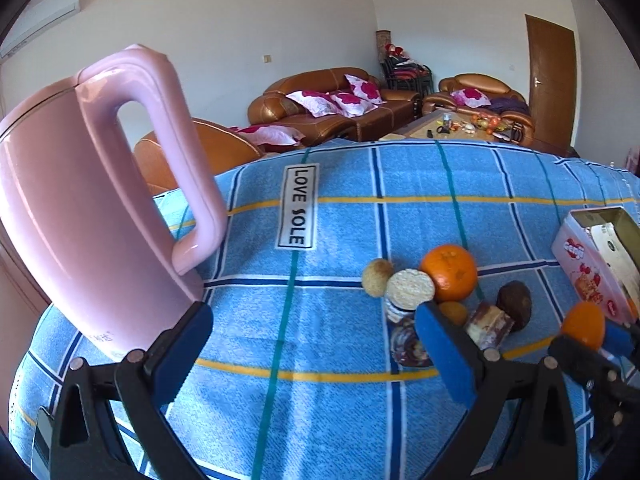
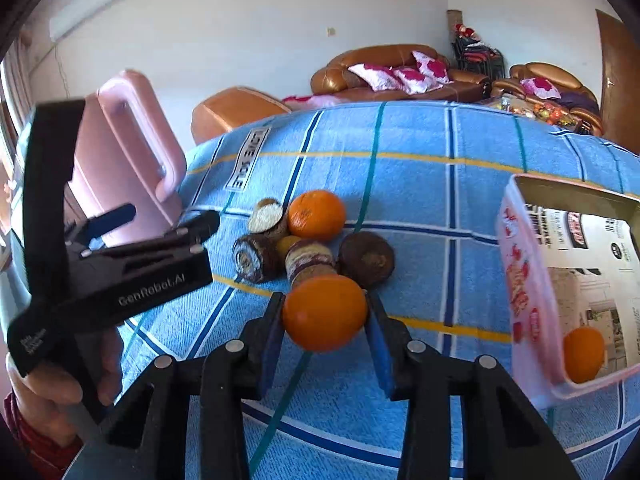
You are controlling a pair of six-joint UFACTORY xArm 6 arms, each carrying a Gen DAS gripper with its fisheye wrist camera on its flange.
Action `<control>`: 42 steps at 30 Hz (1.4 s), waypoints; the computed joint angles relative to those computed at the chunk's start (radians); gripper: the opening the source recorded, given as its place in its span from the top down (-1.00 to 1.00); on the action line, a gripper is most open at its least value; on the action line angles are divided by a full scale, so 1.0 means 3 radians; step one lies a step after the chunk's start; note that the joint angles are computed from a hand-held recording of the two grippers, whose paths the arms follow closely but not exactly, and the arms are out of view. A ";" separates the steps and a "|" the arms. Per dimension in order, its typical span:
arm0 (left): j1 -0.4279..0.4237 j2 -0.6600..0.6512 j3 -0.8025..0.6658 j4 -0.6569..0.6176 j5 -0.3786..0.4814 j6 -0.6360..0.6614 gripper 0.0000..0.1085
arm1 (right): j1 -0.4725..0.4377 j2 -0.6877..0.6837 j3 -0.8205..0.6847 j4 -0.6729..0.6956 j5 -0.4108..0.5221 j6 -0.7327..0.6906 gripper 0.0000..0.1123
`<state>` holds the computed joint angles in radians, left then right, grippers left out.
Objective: Organize fruits
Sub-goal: 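Grasp another orange with the right tool while the left tool grasps a dark round fruit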
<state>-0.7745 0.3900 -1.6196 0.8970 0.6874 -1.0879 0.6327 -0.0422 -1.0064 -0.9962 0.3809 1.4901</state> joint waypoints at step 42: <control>0.0010 -0.0034 0.0098 0.0476 -0.0799 -0.0512 0.22 | 0.0424 -0.0535 0.0224 -0.1221 0.1491 0.1154 0.26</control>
<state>-0.7717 0.3797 -1.5902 1.0398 0.4477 -1.2414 0.7598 -0.2027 -0.9391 -1.3624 0.8283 1.8363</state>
